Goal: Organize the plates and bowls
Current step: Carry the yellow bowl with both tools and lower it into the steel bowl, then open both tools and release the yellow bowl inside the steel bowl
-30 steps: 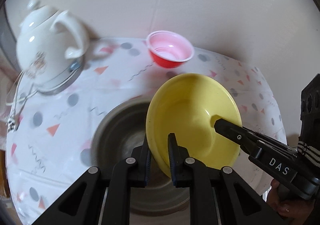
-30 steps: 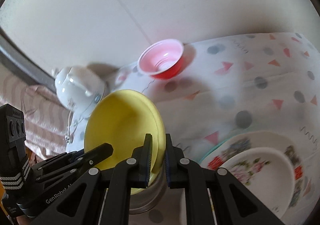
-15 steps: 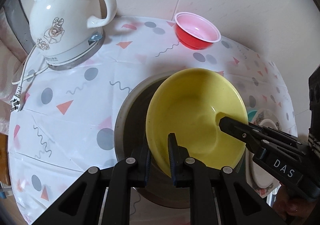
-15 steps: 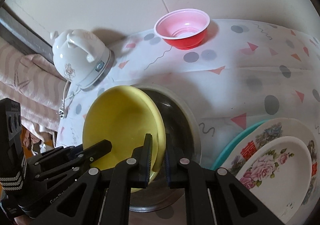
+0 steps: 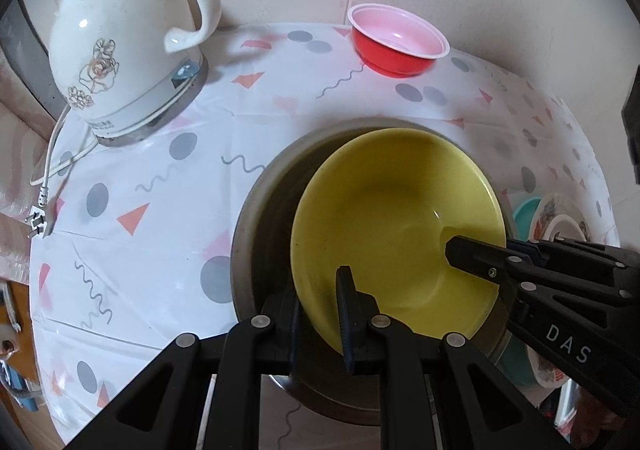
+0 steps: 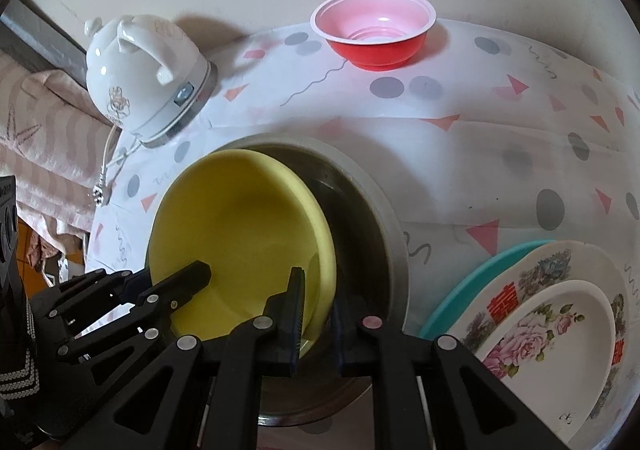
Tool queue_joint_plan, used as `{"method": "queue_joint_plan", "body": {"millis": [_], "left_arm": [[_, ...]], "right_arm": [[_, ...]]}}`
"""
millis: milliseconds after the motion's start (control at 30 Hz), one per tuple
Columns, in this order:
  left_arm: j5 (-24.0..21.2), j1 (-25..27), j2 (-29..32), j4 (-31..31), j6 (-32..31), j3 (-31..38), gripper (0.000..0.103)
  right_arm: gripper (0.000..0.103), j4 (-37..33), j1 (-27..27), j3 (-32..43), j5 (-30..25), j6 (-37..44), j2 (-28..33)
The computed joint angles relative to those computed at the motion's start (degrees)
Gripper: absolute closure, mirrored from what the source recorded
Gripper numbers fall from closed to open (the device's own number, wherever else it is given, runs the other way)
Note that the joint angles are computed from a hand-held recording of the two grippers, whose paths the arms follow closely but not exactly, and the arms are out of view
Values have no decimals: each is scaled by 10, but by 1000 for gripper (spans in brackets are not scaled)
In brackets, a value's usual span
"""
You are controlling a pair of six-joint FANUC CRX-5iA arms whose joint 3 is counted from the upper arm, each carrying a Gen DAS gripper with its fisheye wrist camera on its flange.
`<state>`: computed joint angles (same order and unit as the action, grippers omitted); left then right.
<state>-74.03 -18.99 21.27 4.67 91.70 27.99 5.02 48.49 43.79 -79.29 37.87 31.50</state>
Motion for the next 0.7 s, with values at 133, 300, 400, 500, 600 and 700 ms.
{"method": "queue_joint_plan", "body": {"millis": [133,300,400,500,600,700], "left_arm": [[-4,0,3,2,0,2,86],[-10,1,9,7,1,4,86],[-10,-1,10,3,-2,7,86],[-11,-2,12,-1,-3,9,86],[-13,-5,14,-9,-3,14,86],[-14,-9,16,-19,-6,17,86]], "right_arm": [[88,-4,-2,1,-3,-10,0],[87,6,1,17,-19,-5,10],[86,13,3,16,-20,-11,10],[81,16,3,17,-21,-13,10],[80,24,5,18,-20,-16,10],[79,32,6,10,-14,-26,4]]}}
